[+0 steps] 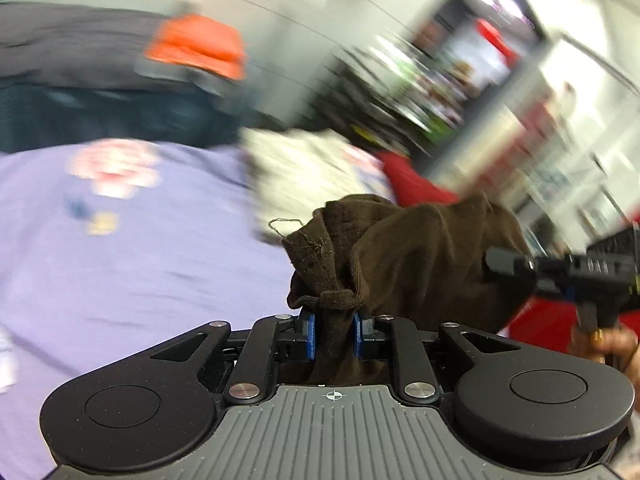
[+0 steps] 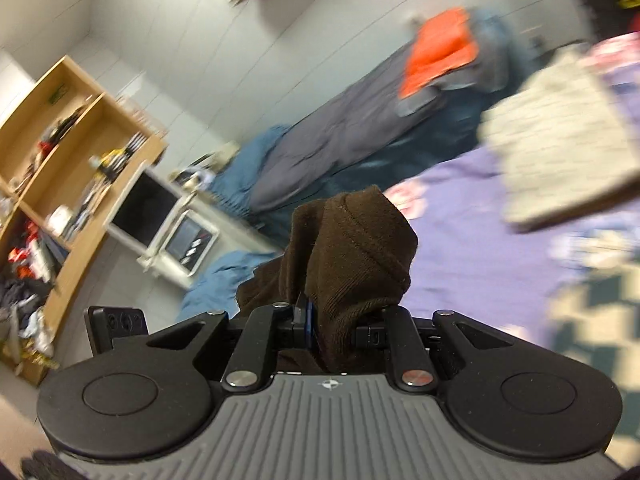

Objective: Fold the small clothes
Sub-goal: 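Lift the shirt with both grippers and carry it toward the polka-dot shirt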

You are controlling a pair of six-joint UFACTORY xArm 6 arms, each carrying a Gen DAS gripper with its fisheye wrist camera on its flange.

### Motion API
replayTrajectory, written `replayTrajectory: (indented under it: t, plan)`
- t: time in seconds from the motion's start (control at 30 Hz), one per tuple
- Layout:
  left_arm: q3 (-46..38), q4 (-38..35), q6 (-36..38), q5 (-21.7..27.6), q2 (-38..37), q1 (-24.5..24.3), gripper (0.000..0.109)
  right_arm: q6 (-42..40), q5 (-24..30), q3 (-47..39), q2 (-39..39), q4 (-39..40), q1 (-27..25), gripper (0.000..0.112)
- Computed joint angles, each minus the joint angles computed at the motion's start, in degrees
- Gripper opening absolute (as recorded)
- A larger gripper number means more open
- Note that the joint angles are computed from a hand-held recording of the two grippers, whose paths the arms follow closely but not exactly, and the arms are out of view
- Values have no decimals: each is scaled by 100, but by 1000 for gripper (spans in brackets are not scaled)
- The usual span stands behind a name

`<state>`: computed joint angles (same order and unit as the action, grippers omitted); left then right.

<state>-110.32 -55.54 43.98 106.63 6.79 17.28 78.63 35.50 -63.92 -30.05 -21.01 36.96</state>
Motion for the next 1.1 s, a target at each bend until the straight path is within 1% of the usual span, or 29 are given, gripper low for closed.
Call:
replayTrajectory:
  t: [0.07, 0.13, 0.17, 0.2, 0.23, 0.27, 0.33, 0.37, 0.43, 0.5, 0.57, 0.6, 0.77, 0.87, 0.93, 1.0, 1.1]
  plan:
    - [381, -69, 182, 140, -267, -320, 60, 486, 800, 150, -601, -376, 203, 19]
    - [765, -39, 301, 36, -467, -754, 60, 842, 1335, 371, -1081, -659, 297, 19]
    - [934, 2, 342, -106, -539, -1005, 60, 785, 1458, 539, -1302, -630, 207, 19]
    - [1104, 36, 391, -294, -583, -1282, 60, 655, 1464, 757, -1500, -562, 26, 19]
    - [1286, 97, 429, -582, -624, -1580, 60, 520, 1368, 933, -1581, -454, -178, 19]
    - [1483, 187, 478, -905, -675, -1878, 60, 145, 1212, 1238, -1788, -158, -493, 19]
    - [1893, 514, 666, -1731, -751, -2494, 59, -590, 923, 1648, -1904, 377, -1130, 19]
    - [1960, 678, 612, -2092, -655, -2764, 59, -962, 735, 1871, -1940, 727, -1464, 19]
    - [1853, 928, 273, -2507, -310, -3131, 58, -1747, 468, 2270, -1967, 1378, -2054, 19]
    - [1641, 1344, 73, -2780, 20, -3382, 59, -2365, 398, 2502, -1905, 1897, -2481, 18]
    - [1670, 1523, 136, -2968, 112, -3489, 58, -2921, 191, 2681, -1746, 2387, -2777, 18]
    - [1611, 1571, 151, -2961, 175, -3493, 58, -3158, 182, 2716, -1682, 2543, -2895, 18]
    - [1748, 1857, 115, -3185, 160, -3573, 57, -4309, 169, 2666, -1123, 3136, -3180, 18]
    - [1747, 2030, -88, -3210, 211, -3587, 55, -4644, 376, 2671, -1010, 3159, -3267, 19]
    - [1801, 2111, -178, -3281, 207, -3626, 55, -4728, 425, 2691, -913, 3102, -3259, 21]
    - [1881, 2154, -236, -3374, 161, -3660, 56, -4691, 385, 2747, -873, 3096, -3253, 24]
    - [1928, 2245, -293, -3458, 96, -3720, 60, -4430, 429, 2719, -858, 2853, -3179, 29]
